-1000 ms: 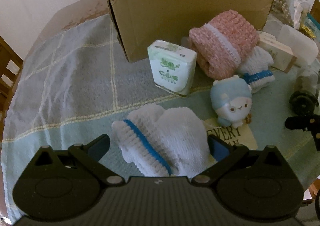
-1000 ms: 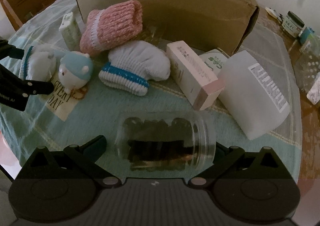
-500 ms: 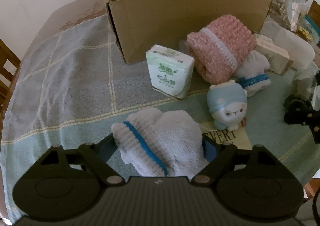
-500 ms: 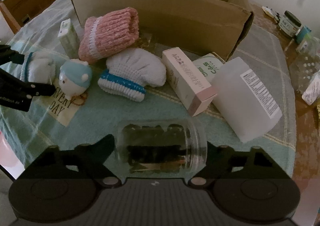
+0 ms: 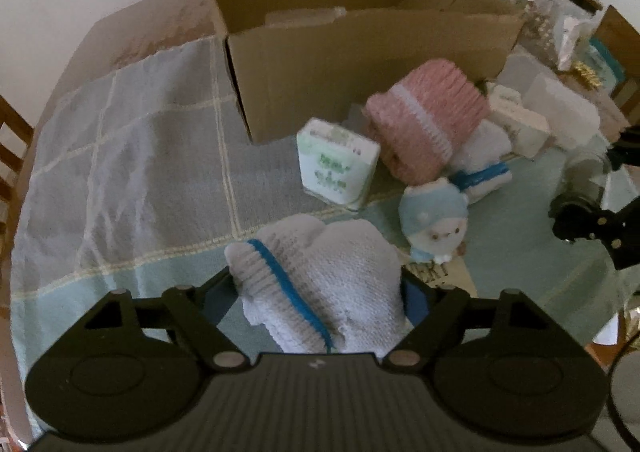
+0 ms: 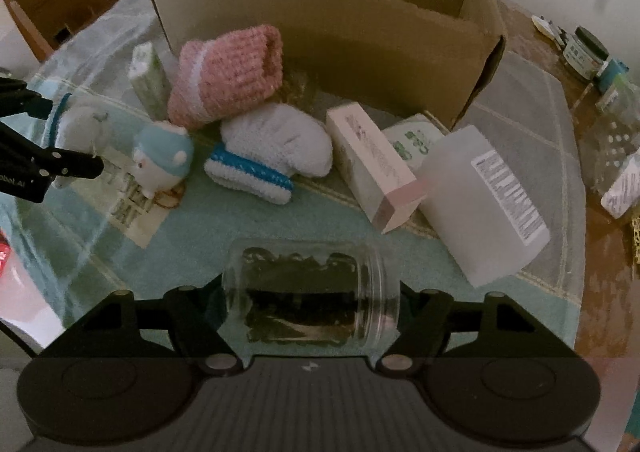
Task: Organize objects
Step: 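Carry the white sock and dark jar into the cardboard box and release both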
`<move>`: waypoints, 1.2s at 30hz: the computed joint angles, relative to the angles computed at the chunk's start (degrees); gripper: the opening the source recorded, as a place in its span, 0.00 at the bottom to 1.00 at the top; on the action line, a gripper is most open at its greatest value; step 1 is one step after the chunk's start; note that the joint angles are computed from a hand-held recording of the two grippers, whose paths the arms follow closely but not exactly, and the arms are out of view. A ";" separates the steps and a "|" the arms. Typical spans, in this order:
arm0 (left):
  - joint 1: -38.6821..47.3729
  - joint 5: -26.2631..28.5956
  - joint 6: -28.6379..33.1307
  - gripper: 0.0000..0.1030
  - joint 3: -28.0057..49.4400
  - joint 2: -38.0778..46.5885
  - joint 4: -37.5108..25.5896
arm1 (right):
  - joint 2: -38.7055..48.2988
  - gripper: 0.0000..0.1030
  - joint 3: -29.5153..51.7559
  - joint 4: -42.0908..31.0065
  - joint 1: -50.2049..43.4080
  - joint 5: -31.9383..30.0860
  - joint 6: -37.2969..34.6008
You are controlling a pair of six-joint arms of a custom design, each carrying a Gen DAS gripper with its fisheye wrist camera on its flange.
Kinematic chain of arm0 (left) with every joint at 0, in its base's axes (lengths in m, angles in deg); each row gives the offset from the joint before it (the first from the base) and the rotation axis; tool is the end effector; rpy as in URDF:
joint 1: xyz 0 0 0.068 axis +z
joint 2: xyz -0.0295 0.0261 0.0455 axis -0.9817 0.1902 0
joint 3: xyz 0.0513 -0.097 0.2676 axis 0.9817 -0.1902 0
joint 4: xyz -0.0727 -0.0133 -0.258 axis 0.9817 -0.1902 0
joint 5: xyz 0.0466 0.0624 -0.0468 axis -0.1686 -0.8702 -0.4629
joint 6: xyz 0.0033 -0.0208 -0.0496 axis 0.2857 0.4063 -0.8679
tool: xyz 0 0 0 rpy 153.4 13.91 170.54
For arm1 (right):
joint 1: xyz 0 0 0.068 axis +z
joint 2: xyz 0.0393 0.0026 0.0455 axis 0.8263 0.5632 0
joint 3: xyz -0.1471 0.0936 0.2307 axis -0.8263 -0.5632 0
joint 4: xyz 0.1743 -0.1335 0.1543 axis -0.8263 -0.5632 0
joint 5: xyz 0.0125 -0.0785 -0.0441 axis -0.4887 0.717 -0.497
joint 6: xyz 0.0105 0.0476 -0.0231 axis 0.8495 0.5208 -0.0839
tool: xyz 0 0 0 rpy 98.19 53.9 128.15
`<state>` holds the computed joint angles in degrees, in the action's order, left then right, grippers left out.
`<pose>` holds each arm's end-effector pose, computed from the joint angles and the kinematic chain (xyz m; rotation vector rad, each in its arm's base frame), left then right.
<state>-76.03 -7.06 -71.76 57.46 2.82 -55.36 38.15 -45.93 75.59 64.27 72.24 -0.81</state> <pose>0.1919 0.0073 0.1162 0.2012 2.6593 -0.0327 0.2471 0.0448 0.1010 -0.8440 2.6032 0.2157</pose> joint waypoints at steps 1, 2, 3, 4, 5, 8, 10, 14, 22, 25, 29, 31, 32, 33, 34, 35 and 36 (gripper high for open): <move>1.12 1.07 1.38 0.80 2.05 0.50 -1.81 | -0.92 0.77 0.81 -1.87 -0.35 -0.69 -0.65; 2.00 1.73 2.69 0.80 3.18 -0.59 -4.22 | -1.56 0.77 1.66 -3.44 -0.60 -1.23 -1.16; 2.19 1.98 3.24 0.80 4.29 -1.35 -6.37 | -0.59 0.77 3.78 -4.86 -1.46 -2.12 -2.36; 2.27 2.34 3.65 0.80 5.36 -2.19 -8.35 | -1.42 0.77 4.92 -6.84 -1.79 -2.90 -3.15; 3.12 3.18 5.00 0.80 6.71 -2.70 -10.50 | -0.75 0.77 5.84 -7.41 -3.49 -4.01 -5.12; 5.31 4.83 7.99 0.80 11.97 -0.68 -12.84 | -1.77 0.77 9.99 -11.88 -2.81 -5.68 -5.83; 4.57 5.25 8.63 0.80 15.40 -0.68 -16.49 | -1.11 0.77 12.94 -13.34 -2.58 -6.42 -6.27; 2.60 5.48 7.63 0.80 21.28 2.56 -17.09 | -0.68 0.77 16.59 -14.53 -2.52 -8.54 -7.45; -0.25 4.41 4.59 0.80 30.48 9.95 -14.42 | 1.53 0.77 26.04 -16.71 -2.20 -10.74 -7.70; -1.21 3.08 3.82 0.80 33.86 13.23 -12.94 | 3.55 0.77 29.70 -17.11 -2.14 -11.13 -8.29; -2.14 0.82 2.90 0.80 38.50 18.22 -11.27 | 7.72 0.77 34.91 -17.25 -1.84 -11.21 -8.31; -2.64 -0.98 2.23 0.80 41.30 21.48 -11.26 | 9.76 0.77 37.37 -17.30 -1.83 -11.19 -8.25; -2.75 -1.57 1.95 0.80 42.13 22.78 -10.75 | 10.72 0.77 38.50 -17.45 -1.91 -11.35 -8.12; -2.79 -1.93 1.69 0.80 43.03 23.98 -10.48 | 11.60 0.77 39.67 -17.86 -2.02 -11.55 -8.18; -2.87 -2.49 1.42 0.82 43.97 25.33 -10.08 | 12.45 0.77 40.62 -18.01 -2.10 -11.69 -8.25; -2.87 -3.06 1.01 0.82 44.66 26.32 -9.80 | 13.12 0.77 41.41 -18.20 -2.17 -11.83 -8.27; -2.97 -3.77 0.42 0.83 45.02 27.24 -9.10 | 13.83 0.77 42.18 -18.43 -2.24 -12.02 -8.29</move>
